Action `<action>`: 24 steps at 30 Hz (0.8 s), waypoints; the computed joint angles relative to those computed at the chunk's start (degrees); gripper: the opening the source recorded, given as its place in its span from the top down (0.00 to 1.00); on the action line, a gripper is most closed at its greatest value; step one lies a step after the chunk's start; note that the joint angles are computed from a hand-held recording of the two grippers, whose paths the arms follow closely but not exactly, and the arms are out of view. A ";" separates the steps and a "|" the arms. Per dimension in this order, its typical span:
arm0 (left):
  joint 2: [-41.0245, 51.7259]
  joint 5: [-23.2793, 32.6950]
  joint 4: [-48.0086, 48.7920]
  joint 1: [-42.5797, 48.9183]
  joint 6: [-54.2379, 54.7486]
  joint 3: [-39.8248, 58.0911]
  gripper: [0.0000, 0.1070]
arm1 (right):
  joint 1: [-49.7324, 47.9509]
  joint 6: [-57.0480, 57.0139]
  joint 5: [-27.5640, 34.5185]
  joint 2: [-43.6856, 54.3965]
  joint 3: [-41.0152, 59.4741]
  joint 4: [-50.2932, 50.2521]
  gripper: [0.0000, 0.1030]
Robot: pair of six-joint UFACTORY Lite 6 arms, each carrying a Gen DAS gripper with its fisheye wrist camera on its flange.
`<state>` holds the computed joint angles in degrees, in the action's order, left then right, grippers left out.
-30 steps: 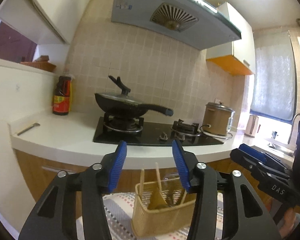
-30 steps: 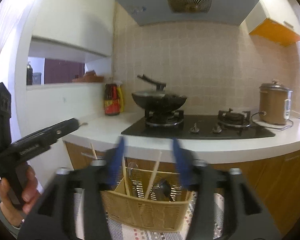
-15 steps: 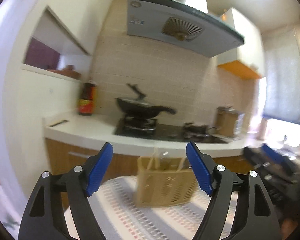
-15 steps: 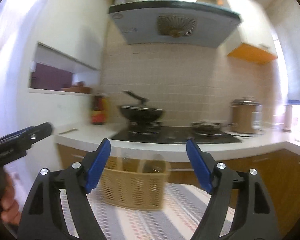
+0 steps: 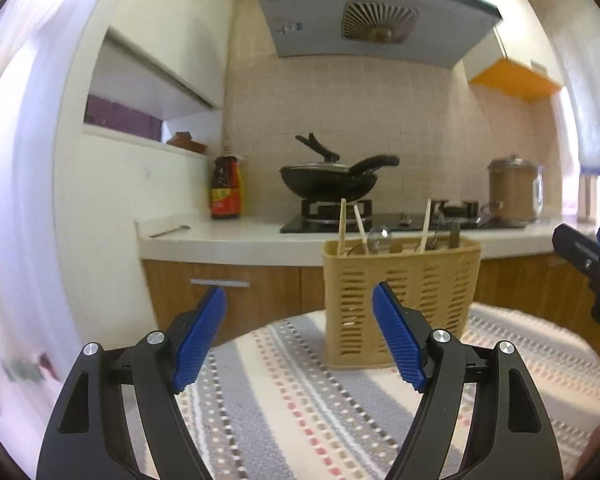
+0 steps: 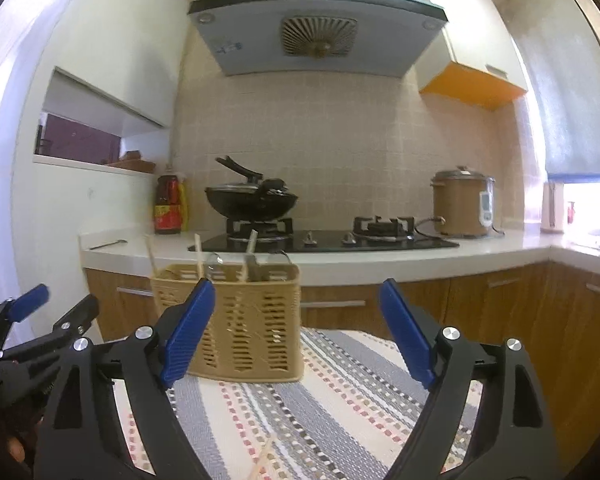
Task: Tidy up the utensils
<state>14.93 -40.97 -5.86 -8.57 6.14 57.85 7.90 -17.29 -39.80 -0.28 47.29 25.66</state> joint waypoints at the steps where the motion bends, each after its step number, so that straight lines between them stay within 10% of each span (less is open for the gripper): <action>1: -0.30 -0.16 0.41 0.12 -0.71 -0.31 0.27 | -0.18 0.32 0.45 0.06 0.04 -0.16 0.22; 24: 1.67 7.63 -0.11 1.81 -1.74 3.79 0.16 | 1.06 -6.83 3.47 2.86 2.83 7.22 0.21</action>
